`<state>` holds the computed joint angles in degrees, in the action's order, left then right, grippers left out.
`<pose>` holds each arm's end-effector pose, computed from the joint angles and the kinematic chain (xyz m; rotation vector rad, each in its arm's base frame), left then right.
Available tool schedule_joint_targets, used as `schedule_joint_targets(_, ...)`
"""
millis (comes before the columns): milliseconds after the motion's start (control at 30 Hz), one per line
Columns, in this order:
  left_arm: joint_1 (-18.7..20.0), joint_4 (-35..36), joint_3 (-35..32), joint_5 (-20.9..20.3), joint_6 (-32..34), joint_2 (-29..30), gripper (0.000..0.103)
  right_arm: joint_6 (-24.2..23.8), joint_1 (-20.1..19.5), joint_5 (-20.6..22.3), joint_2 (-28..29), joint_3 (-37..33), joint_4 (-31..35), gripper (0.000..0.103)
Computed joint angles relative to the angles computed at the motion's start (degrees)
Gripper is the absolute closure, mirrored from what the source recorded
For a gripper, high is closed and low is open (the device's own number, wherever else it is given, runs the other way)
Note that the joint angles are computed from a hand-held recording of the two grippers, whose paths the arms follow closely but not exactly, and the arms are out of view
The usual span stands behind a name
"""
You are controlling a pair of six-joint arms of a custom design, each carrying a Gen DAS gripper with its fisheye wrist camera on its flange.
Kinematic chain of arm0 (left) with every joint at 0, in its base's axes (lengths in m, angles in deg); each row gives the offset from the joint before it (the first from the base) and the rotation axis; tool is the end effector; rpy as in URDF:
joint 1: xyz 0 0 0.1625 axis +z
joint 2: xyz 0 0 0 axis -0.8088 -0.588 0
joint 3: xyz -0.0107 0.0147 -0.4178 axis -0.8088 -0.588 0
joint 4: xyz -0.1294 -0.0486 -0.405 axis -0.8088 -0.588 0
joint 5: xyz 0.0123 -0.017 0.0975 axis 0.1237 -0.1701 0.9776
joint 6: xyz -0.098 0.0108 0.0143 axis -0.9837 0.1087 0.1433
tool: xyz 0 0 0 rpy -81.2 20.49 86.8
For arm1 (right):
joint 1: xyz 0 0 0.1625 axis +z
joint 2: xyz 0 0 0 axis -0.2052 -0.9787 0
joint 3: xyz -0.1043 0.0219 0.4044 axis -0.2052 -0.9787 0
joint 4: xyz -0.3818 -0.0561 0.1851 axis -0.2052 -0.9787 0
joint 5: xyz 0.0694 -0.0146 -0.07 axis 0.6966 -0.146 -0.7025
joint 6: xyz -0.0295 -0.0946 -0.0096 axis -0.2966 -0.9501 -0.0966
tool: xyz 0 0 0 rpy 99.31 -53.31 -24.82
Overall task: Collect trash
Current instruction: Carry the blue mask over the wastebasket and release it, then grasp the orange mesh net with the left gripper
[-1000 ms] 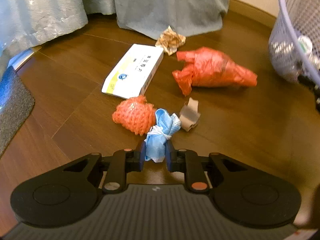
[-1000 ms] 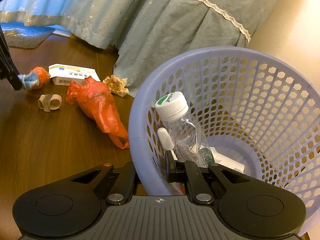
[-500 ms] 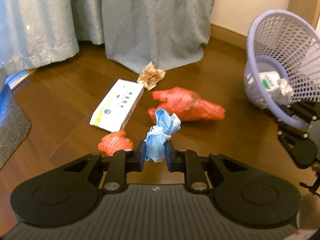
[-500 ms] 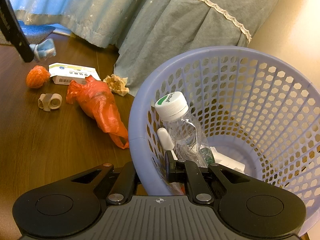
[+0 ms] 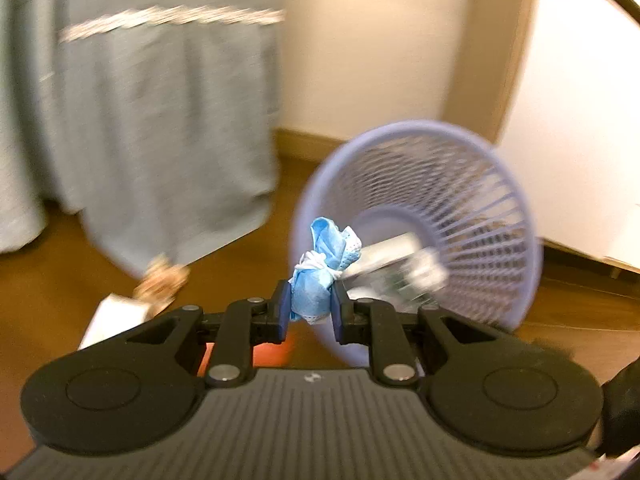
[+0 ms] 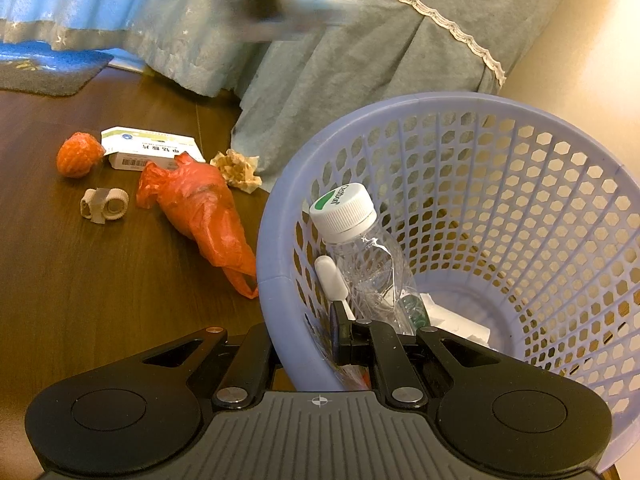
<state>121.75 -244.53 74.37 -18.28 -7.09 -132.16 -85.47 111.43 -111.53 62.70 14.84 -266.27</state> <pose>-0.1320 -0.8018 0.2792 0.7008 2.3781 -1.0058 0.2420 -0.7747 -0.0382 1.4832 -1.7812 0.8134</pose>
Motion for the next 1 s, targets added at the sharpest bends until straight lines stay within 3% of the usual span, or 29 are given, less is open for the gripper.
schedule_joint_targets(33, -0.3, 1.0, -2.3, -1.5, 0.4, 1.7, 0.083, 0.2, 0.0, 0.0, 0.0, 0.0, -0.1, 0.097)
schedule_joint_targets(133, -1.3, 0.8, -6.8, -4.8, 0.9, 5.3, 0.060, 0.4, 0.1, 0.0, -0.2, 0.3, 0.0, 0.097)
schedule_joint_targets(233, -1.8, -1.2, -6.2, -4.0, 4.0, 5.4, 0.060, 1.0, 0.1, 0.1, -0.4, 0.3, 0.1, 0.097)
schedule_joint_targets(367, -0.8, -3.5, -2.2, 1.0, 1.9, 3.1, 0.060, 1.5, 0.2, 0.1, -0.4, 0.2, 0.2, 0.097)
schedule_joint_targets(767, 5.2, -11.3, 9.5, 21.1, -4.1, -5.7, 0.060, 0.8, 0.1, -0.1, -0.6, 0.4, 0.2, 0.097)
schedule_joint_targets(900, 7.1, -9.2, 10.2, 22.4, -6.3, -5.9, 0.059, 0.5, 0.3, -0.5, -0.1, -0.2, 0.3, 0.097)
schedule_joint_targets(1000, 8.4, -8.4, 9.6, 21.6, -6.3, -4.9, 0.050, 0.2, 0.3, -0.6, 0.0, -0.2, 0.3, 0.097)
